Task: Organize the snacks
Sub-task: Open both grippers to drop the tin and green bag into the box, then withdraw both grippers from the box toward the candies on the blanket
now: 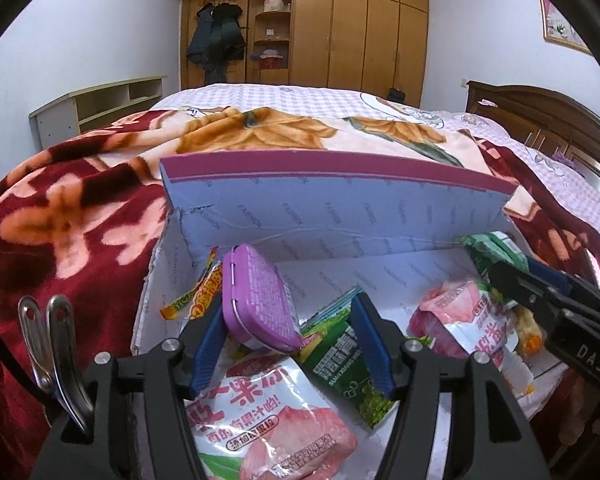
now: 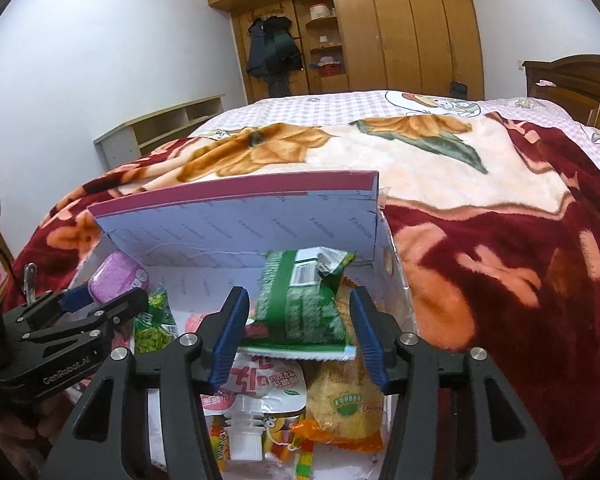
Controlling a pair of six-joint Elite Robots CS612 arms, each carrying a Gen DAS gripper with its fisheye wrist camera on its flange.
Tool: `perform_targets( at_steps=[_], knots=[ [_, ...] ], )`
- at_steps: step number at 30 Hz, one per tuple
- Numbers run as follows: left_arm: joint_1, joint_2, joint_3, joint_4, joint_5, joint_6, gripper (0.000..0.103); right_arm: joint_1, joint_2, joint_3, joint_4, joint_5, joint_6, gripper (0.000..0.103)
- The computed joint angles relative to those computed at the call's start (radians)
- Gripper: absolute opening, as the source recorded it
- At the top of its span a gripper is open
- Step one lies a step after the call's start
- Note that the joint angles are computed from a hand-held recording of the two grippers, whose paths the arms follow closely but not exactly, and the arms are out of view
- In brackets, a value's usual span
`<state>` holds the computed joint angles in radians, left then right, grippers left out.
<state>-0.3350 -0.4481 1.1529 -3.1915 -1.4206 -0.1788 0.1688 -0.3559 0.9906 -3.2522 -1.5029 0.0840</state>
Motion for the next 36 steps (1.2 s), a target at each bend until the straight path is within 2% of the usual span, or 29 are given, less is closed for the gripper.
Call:
perform_targets(
  at_steps=[3, 10, 15, 25, 36],
  knots=[
    [-0.002, -0.008, 0.012, -0.004, 0.003, 0.005, 0.065, 0.003, -0.007, 0.014, -0.029, -0.006, -0.011, 0.062],
    [-0.001, -0.04, 0.064, -0.052, 0.0, 0.009, 0.065, 0.005, -0.034, 0.065, -0.087, 0.001, -0.014, 0.063],
    [-0.008, -0.077, 0.125, -0.093, 0.022, 0.027, 0.065, 0.007, -0.06, 0.118, -0.129, 0.003, -0.011, 0.063],
    [-0.005, -0.151, 0.248, -0.14, 0.007, 0.023, 0.065, 0.01, -0.111, 0.228, -0.203, 0.024, 0.016, 0.063],
    [-0.007, -0.213, 0.383, -0.159, 0.07, 0.054, 0.065, 0.015, -0.151, 0.342, -0.295, 0.041, 0.054, 0.063]
  ],
)
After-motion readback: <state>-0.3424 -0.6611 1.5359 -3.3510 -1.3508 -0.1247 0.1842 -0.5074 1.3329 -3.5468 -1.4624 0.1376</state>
